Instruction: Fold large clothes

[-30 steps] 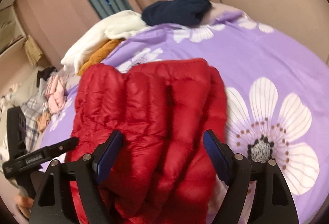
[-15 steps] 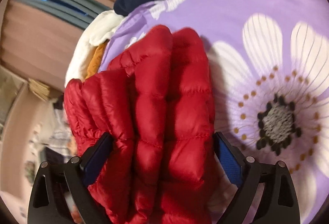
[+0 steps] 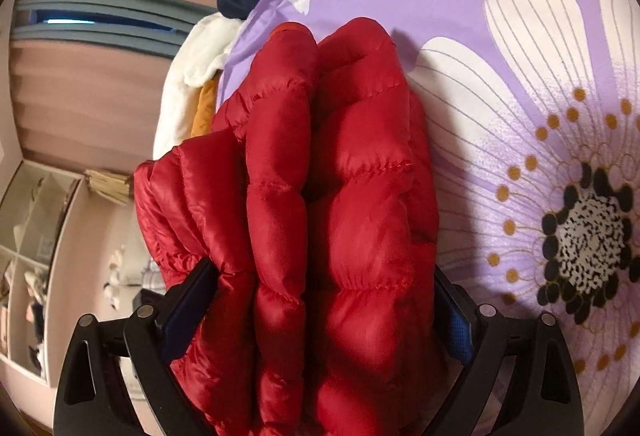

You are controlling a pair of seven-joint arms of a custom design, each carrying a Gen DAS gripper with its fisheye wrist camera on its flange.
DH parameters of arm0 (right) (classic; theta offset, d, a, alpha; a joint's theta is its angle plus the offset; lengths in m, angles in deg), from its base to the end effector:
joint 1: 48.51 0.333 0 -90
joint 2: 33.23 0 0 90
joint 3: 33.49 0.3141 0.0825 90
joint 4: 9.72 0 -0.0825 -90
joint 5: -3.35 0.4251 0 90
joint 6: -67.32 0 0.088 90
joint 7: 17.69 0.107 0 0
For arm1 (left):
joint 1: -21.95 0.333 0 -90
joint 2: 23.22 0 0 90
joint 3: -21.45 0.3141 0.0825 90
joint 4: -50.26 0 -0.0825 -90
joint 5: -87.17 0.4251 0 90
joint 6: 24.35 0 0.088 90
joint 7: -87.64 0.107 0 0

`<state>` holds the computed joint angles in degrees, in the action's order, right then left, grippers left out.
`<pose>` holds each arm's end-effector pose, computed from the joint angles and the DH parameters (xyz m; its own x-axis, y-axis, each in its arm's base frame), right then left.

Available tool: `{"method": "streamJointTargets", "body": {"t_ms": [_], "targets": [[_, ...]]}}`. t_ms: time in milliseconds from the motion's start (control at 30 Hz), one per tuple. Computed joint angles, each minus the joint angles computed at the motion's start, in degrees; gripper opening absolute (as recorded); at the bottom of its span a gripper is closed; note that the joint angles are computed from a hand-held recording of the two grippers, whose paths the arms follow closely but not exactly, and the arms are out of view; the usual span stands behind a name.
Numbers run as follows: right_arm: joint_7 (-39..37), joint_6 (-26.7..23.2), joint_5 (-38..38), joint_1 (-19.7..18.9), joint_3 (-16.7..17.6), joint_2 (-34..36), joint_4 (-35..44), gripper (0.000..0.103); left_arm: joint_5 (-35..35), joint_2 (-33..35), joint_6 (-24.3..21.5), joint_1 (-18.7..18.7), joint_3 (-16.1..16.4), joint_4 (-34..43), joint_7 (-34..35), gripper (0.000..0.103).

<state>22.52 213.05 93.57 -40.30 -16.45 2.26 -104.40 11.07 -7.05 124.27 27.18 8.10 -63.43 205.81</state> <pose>0.6799 0.2786 0.2551 0.1168 -0.4792 -0.8699 -0.9283 0.2586 -0.2670 0.6509 -0.0686 0.3218 0.2164 -0.5879 0.7795 -0.8371 -0.5226 -0.1618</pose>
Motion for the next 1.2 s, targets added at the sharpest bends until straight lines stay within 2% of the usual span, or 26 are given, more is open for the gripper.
{"method": "streamJointTargets", "body": {"t_ms": [100,233,467,600,700,733,1200], "targets": [[-1.1,0.1,0.6,-0.1,0.2,0.4,0.2,0.095,2.1,-0.3,1.8,-0.6,0.2,-0.1,-1.2,0.103],[-2.5,-0.2,1.6,-0.3,0.3,0.1,-0.2,0.095,8.5,-1.7,5.8,-2.0,0.3,-1.0,-5.4,0.103],[-4.8,0.0,3.5,0.0,0.3,0.1,-0.3,0.095,22.8,-3.7,13.5,-4.4,-0.1,-3.2,-14.1,0.099],[-5.9,0.8,4.3,0.6,0.3,-0.2,-0.5,0.094,30.5,-3.5,15.2,-4.7,-0.5,-2.7,-18.8,0.093],[-6.1,1.0,4.5,0.9,0.1,-0.3,-0.5,0.094,33.2,-3.8,16.0,-3.9,-1.5,-3.2,-19.4,0.09],[-6.0,1.0,4.3,0.9,0.0,-0.3,-0.5,0.093,32.2,-4.6,16.2,-2.8,-2.2,-4.5,-17.6,0.09],[-6.0,1.8,4.2,1.2,0.0,-0.3,-0.3,0.091,37.0,-3.8,17.1,-2.1,-3.3,-4.1,-20.8,0.09]]}}
